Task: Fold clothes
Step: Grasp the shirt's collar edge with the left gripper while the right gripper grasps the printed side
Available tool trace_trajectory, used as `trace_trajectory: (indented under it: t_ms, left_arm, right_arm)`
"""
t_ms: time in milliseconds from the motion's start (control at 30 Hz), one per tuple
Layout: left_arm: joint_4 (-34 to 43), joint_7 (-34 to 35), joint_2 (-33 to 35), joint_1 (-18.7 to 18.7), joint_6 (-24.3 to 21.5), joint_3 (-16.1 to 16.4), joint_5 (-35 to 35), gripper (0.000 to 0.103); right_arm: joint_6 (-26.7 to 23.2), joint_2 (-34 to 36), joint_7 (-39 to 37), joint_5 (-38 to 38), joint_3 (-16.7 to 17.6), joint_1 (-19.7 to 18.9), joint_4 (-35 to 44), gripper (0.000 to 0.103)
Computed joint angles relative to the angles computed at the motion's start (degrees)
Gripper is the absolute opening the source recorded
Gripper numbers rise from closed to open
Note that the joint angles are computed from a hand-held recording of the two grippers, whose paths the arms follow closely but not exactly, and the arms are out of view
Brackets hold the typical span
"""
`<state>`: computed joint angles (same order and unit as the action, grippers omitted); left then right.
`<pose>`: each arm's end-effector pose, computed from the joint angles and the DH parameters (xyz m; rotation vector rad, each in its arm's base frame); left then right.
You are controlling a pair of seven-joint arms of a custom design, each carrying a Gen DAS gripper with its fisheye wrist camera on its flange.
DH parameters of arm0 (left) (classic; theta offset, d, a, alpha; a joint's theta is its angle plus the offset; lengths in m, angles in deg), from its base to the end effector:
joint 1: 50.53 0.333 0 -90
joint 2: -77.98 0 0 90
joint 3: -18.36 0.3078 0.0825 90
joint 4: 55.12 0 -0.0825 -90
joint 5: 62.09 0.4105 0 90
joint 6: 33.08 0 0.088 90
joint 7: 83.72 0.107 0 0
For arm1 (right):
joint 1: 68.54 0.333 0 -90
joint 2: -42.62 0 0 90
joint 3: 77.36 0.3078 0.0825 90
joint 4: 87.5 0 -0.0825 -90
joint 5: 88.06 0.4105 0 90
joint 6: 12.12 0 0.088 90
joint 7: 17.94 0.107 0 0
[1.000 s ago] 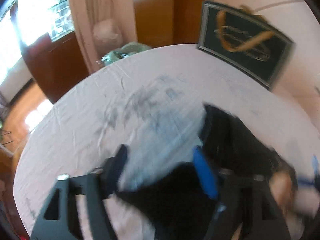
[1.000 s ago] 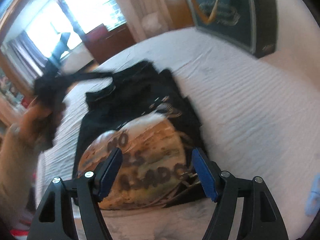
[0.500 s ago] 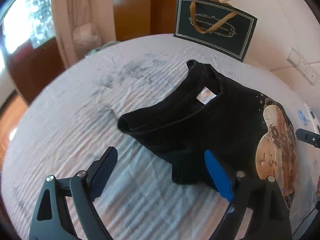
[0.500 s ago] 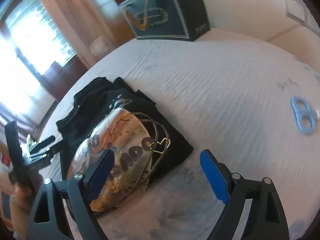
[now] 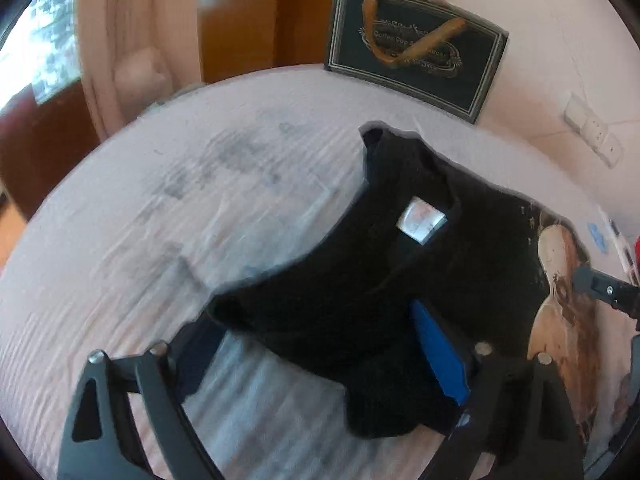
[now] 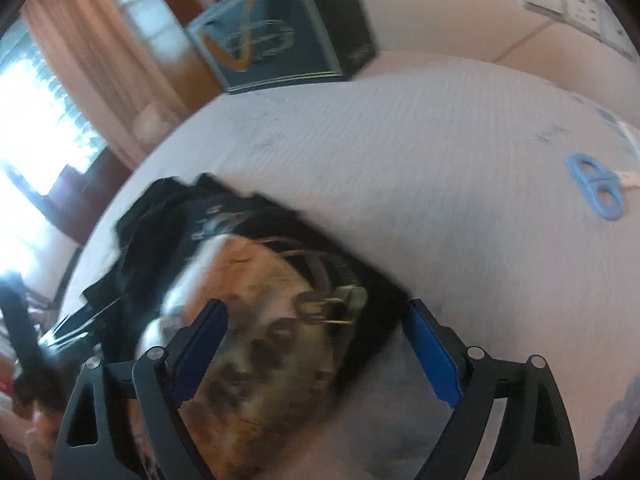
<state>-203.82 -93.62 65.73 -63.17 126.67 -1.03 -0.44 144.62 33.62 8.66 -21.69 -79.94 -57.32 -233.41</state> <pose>0.3742 -0.2767 0.3224 -2.0251 1.6313 -0.6859 0.4761 0.0369 0.3196 -1.9390 1.5195 -0.1153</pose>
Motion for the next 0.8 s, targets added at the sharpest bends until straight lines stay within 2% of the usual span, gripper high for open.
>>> trace_trajectory:
  t_ms: [33, 67, 100, 133, 167, 200, 233, 300, 433, 533, 567, 633, 700, 733, 800]
  left_arm:
    - [-0.07, -1.14, 0.00, 0.38, 0.97, 0.00, 1.17, 0.088]
    - [-0.21, -2.56, -0.06, 0.83, 2.38, 0.00, 2.80, 0.076]
    - [-0.41, -4.53, -0.19, 1.45, 4.46, -0.05, 5.24, 0.060]
    - [-0.33, -4.73, -0.05, 1.54, 5.58, 0.02, 6.00, 0.056]
    - [0.14, -2.53, 0.44, 0.95, 5.11, 0.13, 4.49, 0.048]
    - [0.73, -1.36, 0.91, 0.64, 4.37, -0.05, 4.01, 0.042]
    - [1.33, -0.20, 1.38, 0.28, 3.61, -0.18, 3.56, 0.042]
    - [1.65, 1.62, 1.62, -0.53, 3.51, 0.02, 2.28, 0.034]
    - [1.32, 8.95, 1.81, -1.34, 5.89, 1.65, -3.71, 0.034]
    - [0.30, 10.21, 2.63, 1.12, 13.43, 3.02, -5.37, 0.036]
    - [0.46, 11.08, 2.81, 1.50, 13.51, 2.73, -6.21, 0.036]
    - [1.29, 13.56, 2.64, 0.70, 9.98, 1.50, -9.06, 0.032]
    - [2.00, 13.76, 2.12, 0.01, 6.46, -0.09, -9.34, 0.024]
    - [2.32, 13.52, 1.85, -0.42, 4.79, -0.80, -9.06, 0.023]
    - [2.87, 10.77, 2.48, 0.14, 4.94, -1.26, -5.91, 0.023]
  right_arm:
    - [2.20, 0.10, -2.60, 2.93, 0.42, 0.88, -0.31, 0.091]
    - [4.35, 0.29, -5.57, 6.23, 0.81, 1.81, -0.49, 0.091]
    - [6.05, 0.44, -8.77, 9.72, 1.06, 2.57, -0.58, 0.091]
    - [7.03, 0.44, -11.93, 13.09, 1.10, 3.01, -0.69, 0.090]
    - [7.75, 0.44, -13.70, 14.63, 1.32, 3.14, -0.78, 0.089]
    - [8.14, 0.42, -12.77, 12.76, 1.72, 2.95, -0.94, 0.087]
    - [8.14, 0.38, -12.23, 11.58, 1.80, 2.79, -1.05, 0.086]
    - [6.85, 0.18, -12.45, 11.65, 1.20, 2.41, -1.06, 0.079]
    - [4.33, -0.34, -8.84, 8.69, 0.65, 1.28, -1.40, 0.071]
    - [3.46, 0.34, -5.52, 5.43, 0.80, 0.84, -0.62, 0.070]
    - [4.58, 0.83, -4.71, 4.43, 1.27, 1.04, -0.27, 0.070]
    - [6.47, 0.15, -4.13, 3.60, 1.87, 1.63, -1.12, 0.069]
    - [8.24, -1.30, -3.99, 3.28, 2.15, 2.52, -2.67, 0.053]
    - [8.98, -1.91, -4.09, 3.22, 2.09, 2.99, -3.35, 0.051]
    - [6.78, -1.29, -5.02, 4.15, 0.44, 3.26, -2.79, 0.051]
